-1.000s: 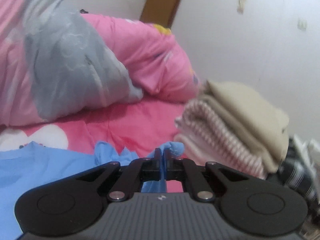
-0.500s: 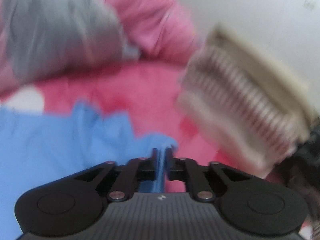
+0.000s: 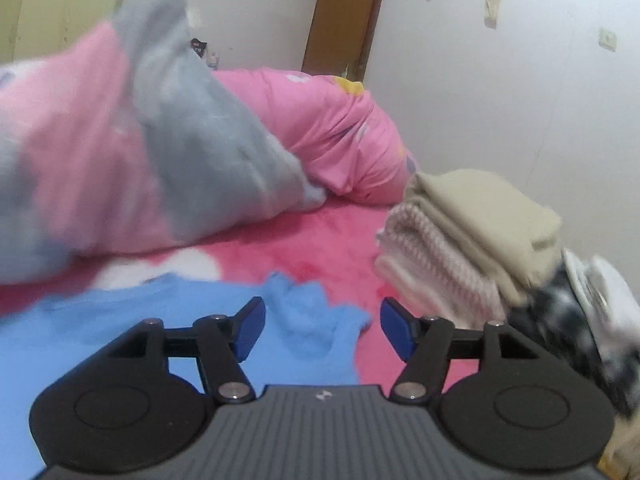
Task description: Fold clothes
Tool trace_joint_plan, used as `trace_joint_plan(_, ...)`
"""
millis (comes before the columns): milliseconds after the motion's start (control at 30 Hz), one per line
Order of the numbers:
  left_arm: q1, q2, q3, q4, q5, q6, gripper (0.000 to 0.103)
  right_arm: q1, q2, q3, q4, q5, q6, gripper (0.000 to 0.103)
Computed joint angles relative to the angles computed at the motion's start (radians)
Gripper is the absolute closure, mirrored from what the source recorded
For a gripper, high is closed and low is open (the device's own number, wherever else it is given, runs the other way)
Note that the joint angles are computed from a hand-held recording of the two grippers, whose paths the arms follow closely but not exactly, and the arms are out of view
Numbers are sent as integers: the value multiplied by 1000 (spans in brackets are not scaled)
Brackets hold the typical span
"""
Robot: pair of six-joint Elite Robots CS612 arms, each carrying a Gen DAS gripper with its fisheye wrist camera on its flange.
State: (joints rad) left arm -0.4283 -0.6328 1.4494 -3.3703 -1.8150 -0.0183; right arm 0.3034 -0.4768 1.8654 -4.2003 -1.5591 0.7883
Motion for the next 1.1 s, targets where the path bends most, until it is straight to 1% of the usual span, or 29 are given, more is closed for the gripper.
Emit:
trace_joint_plan(100,31,-72,143,-16,-32,70,35,12,-23,-39,98,24,-112,97)
trace_joint_plan(167,57,-102,225,-31,-59,103,35,18,-27,-75,171,20,-177,97)
trace_joint_plan(200,72,-112,263,-42,-71,113,35,18,-29,-87,223,13,-202,97)
trace_joint_plan(233,88,-118,299,-59,-77,113,36,15,-32,-87,258,9,-197,103)
trace_joint_plan(300,114,-123,358,-115,-67,99,36,5,-39,-74,296,11,-157,103)
trace_joint_plan(333,128,-124,388,-152,-54,87,36,10,-51,-59,310,-26,-136,103)
trace_joint_plan(367,141,-124,412,-182,-37,81,36,24,-74,-38,340,-106,-141,103)
trace_joint_plan(400,151,-126,432,-199,-18,81,37,42,-98,-20,382,-203,-158,97)
trace_joint_plan(433,160,-128,445,-206,-7,82,38,53,-115,-8,402,-258,-169,97)
trace_joint_plan(467,170,-129,451,-208,-10,81,38,58,-125,1,393,-271,-168,97)
trace_joint_plan(533,183,-130,459,-198,-45,76,41,60,-130,-4,350,-218,-173,97)
trace_joint_plan(567,187,-130,463,-193,-67,75,41,66,-123,-21,341,-186,-188,97)
trace_joint_plan(667,189,-121,493,-204,-136,89,45,89,-91,-96,345,-80,-251,97)
trace_joint_plan(733,186,-113,526,-228,-149,107,46,98,-58,-141,352,-11,-258,98)
trace_joint_plan(767,185,-110,544,-235,-146,116,47,101,-45,-154,362,7,-246,98)
trace_joint_plan(833,185,-108,582,-239,-127,121,49,108,-32,-147,397,12,-187,99)
trace_joint_plan(900,198,-107,617,-248,-101,114,50,113,-31,-109,365,36,-145,99)
trace_joint_plan(933,209,-107,627,-246,-98,105,50,117,-44,-84,388,44,-150,98)
trace_joint_plan(1000,229,-109,647,-252,-93,79,50,129,-86,-45,490,46,-189,98)
trace_joint_plan(1033,237,-109,654,-263,-87,70,50,134,-98,-37,497,45,-214,98)
trace_joint_plan(1100,247,-107,662,-304,-76,55,50,138,-100,-52,438,68,-254,98)
